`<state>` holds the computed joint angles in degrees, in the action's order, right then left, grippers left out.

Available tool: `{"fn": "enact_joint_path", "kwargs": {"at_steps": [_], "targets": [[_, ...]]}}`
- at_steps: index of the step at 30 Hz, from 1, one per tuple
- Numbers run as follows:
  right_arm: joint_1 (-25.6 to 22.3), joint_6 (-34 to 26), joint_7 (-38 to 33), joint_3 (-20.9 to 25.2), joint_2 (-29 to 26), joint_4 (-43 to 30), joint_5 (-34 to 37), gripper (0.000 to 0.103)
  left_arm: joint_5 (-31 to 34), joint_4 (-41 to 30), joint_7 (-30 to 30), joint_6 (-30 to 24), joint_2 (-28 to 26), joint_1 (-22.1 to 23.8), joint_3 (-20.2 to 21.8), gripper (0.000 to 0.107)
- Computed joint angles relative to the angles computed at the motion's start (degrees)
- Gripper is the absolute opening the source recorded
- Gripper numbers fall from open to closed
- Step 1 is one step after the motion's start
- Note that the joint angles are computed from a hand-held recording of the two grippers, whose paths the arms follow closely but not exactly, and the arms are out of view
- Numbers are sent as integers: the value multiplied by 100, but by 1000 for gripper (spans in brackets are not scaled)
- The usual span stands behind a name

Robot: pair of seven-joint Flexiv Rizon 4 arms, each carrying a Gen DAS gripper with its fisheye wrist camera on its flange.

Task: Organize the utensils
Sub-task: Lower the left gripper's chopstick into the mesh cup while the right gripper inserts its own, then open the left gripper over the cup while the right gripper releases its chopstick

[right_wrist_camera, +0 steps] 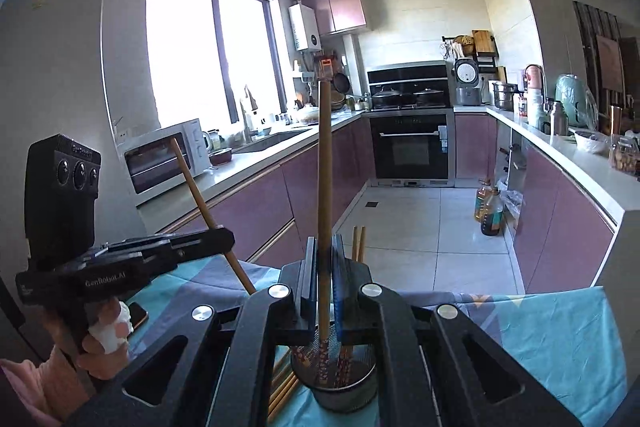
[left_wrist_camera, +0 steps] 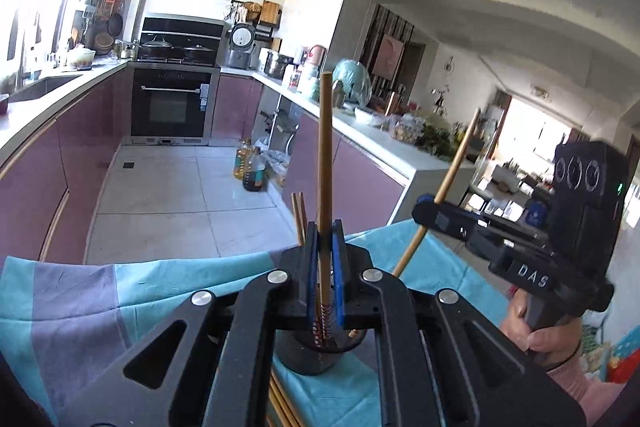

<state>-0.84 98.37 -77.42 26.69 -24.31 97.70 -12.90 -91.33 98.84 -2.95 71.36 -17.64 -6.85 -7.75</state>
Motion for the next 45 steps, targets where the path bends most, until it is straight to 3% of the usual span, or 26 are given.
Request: {"fn": "enact_joint_path", "kwargs": {"at_steps": [3, 8, 12, 24, 27, 33, 40, 45], "targets": [[225, -182, 96, -259, -82, -87, 27, 6, 627, -58, -398, 248, -187, -57, 5, 7], [200, -1023, -118, -147, -244, -343, 258, 6, 1886, -33, -1302, 118, -419, 135, -54, 7], [299, -1696, -326, -169, -352, -617, 494, 6, 2346, -32, -1618, 75, -553, 335, -228, 7], [955, -2101, -660, -869, -422, -836, 1222, 7, 3555, -484, -2619, -63, -1042, 759, -504, 7], [1054, -2100, -665, -995, -443, -888, 1345, 8, 3733, -533, -2816, -9, -1101, 816, -573, 18], [1111, -1923, -663, -1079, -406, -808, 1471, 16, 3341, -240, -2436, 439, -987, 1032, -953, 29], [1064, -1658, -711, -996, -298, -570, 1547, 21, 1991, 171, -1407, 833, -667, 1077, -1155, 33], [643, -1334, -1264, -335, -110, -260, 1896, 29, 871, 442, -440, 918, -394, 933, -1042, 36]]}}
